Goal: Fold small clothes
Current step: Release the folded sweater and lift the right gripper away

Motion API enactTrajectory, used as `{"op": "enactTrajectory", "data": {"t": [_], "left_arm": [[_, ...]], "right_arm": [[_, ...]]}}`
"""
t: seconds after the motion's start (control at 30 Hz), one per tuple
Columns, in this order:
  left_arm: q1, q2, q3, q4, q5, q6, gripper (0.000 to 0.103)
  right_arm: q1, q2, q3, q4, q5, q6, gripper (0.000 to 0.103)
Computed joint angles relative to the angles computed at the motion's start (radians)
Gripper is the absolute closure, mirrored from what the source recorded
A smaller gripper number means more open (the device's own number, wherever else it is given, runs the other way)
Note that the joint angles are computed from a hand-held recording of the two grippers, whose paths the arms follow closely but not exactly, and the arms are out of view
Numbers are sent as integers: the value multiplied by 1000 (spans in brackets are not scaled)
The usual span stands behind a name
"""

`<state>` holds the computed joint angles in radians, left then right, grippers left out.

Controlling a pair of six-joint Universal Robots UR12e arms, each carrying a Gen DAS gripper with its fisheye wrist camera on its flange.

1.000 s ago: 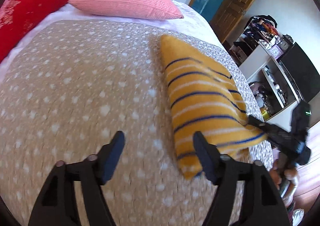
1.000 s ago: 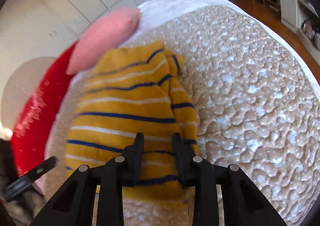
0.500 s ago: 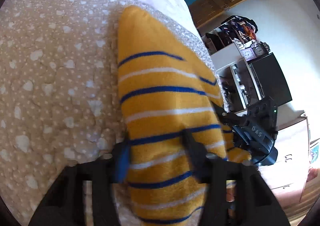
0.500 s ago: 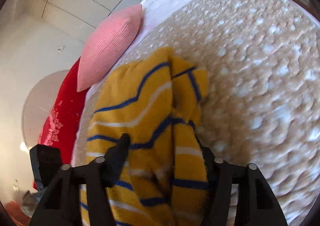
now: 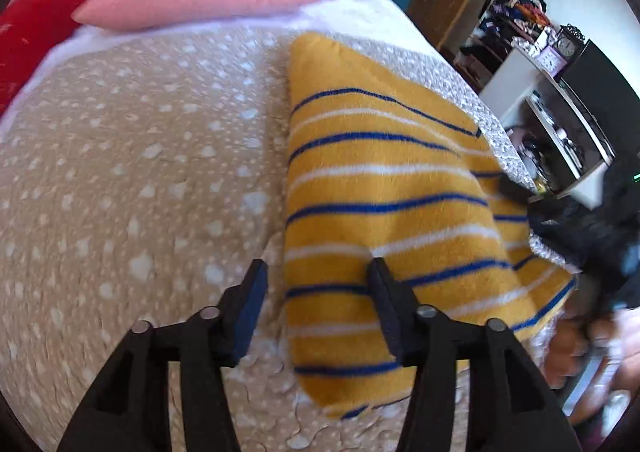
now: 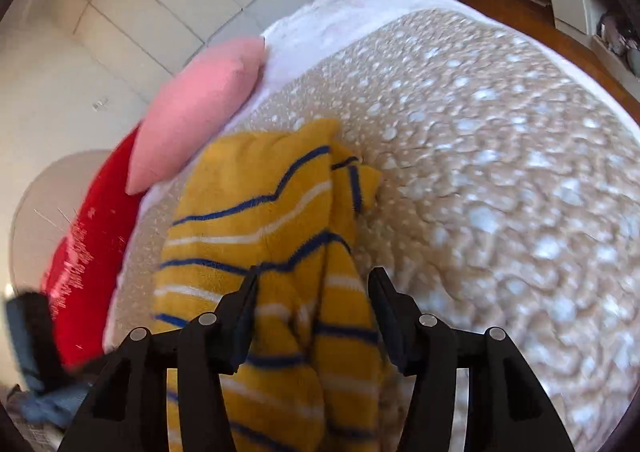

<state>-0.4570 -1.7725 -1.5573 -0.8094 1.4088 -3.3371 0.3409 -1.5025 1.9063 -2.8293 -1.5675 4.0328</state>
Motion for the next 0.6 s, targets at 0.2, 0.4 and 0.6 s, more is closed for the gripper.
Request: {"op": "enactTrajectory", "data": {"t": [0.2, 0.4, 0.6], "left_arm": [[-9, 46, -69, 59, 38, -26, 42], [2, 149, -158, 102, 66, -66, 42], [-63, 264, -248, 278, 370, -51, 18]], "right_arm": [[71, -69, 6, -62, -111, -80, 45], [70, -65, 74, -61, 48, 46, 42], [123, -125, 129, -29, -93, 129, 41]]}}
